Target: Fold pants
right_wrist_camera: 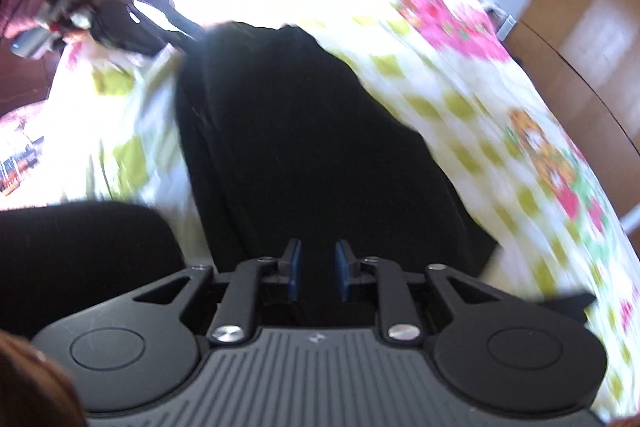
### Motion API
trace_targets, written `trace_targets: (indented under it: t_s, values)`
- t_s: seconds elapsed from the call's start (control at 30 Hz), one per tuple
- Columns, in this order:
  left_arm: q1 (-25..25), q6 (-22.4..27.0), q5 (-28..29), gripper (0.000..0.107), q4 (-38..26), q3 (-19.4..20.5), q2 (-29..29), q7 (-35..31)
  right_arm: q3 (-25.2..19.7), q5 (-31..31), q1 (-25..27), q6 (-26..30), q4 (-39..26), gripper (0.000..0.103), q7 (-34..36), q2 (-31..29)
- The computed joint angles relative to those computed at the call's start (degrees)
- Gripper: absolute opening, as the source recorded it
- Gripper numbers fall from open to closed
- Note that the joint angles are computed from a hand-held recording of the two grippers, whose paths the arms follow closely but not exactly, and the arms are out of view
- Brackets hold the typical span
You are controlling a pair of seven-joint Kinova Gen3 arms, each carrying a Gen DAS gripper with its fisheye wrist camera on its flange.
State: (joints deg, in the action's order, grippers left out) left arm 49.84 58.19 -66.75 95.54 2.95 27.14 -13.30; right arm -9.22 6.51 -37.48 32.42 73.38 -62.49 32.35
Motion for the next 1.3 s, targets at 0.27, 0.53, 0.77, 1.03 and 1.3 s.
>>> trace_targets:
  t_s: [0.27,0.53,0.77,1.03,1.3]
  values:
    - [-0.1,-0.5,-2.9,0.047,2.5,0.2,-0.4,-4.5,-2.6,-2.4,-3.0,-3.3,-8.2,0.031,5.6,8.8]
    - [1.0,2.1,-7.7,0.033,2.9,-1.0,0.8,-1.7,4.2,-1.1,-9.8,0.2,-18.5,0.004,-2.6,15.1]
    - [-0.3,5.7,-7.0,0.031,4.4,1.9,2.3,-0.1,3.0,0.4,-10.9,-1.2,-16.2,0.005,-5.4,13.5]
    - [1.4,8.6,-1.2,0.031,3.4,1.9,0.8,-2.7,0.5,0.1,-9.0,-1.3,-13.5,0.014,-4.4,12.6]
    - [2.4,9.8,0.5,0.031,-2.3,3.0,-1.2,-0.5,10.8,-0.3,-8.6,-3.8,-5.6,0.016,-19.3,4.4]
